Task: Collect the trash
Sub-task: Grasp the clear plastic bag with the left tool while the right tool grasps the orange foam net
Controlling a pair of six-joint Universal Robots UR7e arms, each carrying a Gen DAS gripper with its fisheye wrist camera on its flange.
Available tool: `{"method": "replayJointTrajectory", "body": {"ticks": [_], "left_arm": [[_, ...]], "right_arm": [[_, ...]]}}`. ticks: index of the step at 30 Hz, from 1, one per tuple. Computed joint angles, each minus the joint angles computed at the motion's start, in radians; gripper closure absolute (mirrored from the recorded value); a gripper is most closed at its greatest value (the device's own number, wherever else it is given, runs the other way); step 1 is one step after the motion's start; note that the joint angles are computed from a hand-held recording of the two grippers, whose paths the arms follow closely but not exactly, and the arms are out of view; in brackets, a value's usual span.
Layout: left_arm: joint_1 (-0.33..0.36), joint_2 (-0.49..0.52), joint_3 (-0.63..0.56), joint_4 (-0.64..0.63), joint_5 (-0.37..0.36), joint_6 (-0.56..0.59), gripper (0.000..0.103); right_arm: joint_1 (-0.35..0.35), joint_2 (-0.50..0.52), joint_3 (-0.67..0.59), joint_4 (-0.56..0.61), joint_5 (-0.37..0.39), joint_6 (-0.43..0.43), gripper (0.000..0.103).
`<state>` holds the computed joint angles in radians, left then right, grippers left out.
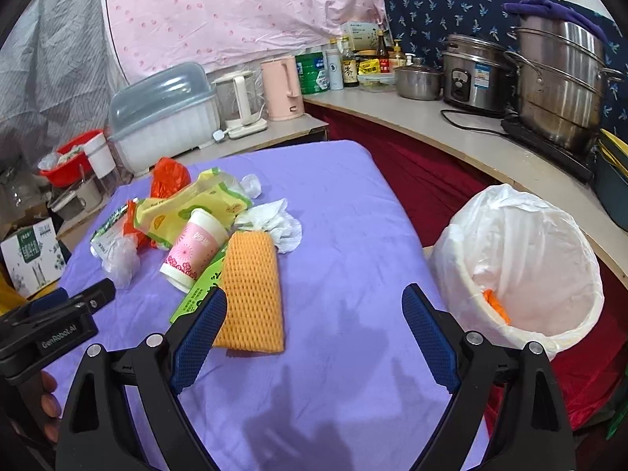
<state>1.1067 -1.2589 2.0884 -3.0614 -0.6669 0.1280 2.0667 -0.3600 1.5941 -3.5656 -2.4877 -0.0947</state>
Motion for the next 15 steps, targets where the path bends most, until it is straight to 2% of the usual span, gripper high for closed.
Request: {"method": "replayJointTrajectory", "body": {"ticks": [9,15], "left_arm": [[0.077,0.020,-0.060,-0.009,0.006,0.045,0.020],[0.135,0.057,-0.133,0.018,-0.004,0.051,0.020]], "right_arm": [[-0.023,0.073,-0.115,0.166,0.028,0.034,0.017],[-0.041,0.116,-0.178,0.225,0.056,0.044,0.022]]}}
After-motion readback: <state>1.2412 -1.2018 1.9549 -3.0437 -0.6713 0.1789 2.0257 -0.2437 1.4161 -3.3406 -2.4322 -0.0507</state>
